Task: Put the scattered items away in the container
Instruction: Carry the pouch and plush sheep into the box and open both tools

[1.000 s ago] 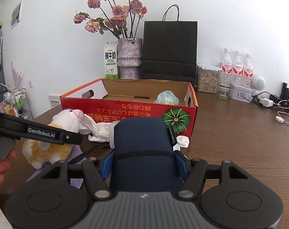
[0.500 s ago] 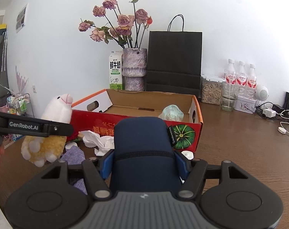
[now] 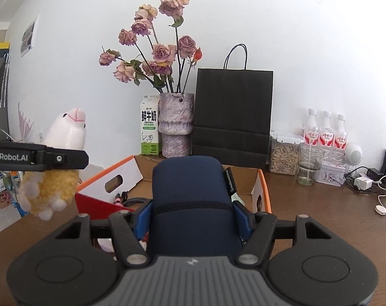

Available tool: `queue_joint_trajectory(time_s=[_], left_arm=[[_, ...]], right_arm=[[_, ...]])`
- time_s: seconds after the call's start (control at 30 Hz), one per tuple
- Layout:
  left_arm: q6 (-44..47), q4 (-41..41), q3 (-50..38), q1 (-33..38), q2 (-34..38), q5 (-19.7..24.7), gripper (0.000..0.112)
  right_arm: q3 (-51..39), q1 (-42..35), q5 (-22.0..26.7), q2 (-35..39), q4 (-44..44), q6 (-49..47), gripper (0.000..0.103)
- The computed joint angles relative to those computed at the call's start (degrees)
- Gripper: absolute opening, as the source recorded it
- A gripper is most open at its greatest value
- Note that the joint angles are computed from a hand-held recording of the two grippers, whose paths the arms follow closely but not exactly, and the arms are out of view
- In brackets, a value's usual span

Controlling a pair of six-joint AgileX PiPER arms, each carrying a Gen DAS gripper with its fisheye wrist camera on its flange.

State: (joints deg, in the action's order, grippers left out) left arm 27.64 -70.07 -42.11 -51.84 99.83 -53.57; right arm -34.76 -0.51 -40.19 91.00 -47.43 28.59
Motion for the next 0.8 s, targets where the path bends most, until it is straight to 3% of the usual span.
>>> queue_joint_trajectory(time_s=[0.3, 0.47, 0.7, 0.8], left_arm=[[-3.5, 7.5, -10.6, 12.6, 7.8, 7.0, 0.057], [-5.2, 11.4, -17.5, 18.5, 14.2, 12.0, 0.057], [-4.0, 12.6, -21.1, 21.5, 20.0, 17.1, 0.057], [-3.7, 12.7, -20.7, 21.2, 20.4, 16.2, 0.057]], right_arm=[[-18.6, 8.7, 8.1, 11.9, 5.0, 2.5, 0.064], [-31.7, 11.2, 15.2, 20.8, 0.0, 9.7, 0.064], [-39.4, 11.6, 19.2, 28.2, -11.8, 21.7, 0.064], [-39.0, 12.1, 19.7, 28.4, -8.4, 17.7, 0.064]])
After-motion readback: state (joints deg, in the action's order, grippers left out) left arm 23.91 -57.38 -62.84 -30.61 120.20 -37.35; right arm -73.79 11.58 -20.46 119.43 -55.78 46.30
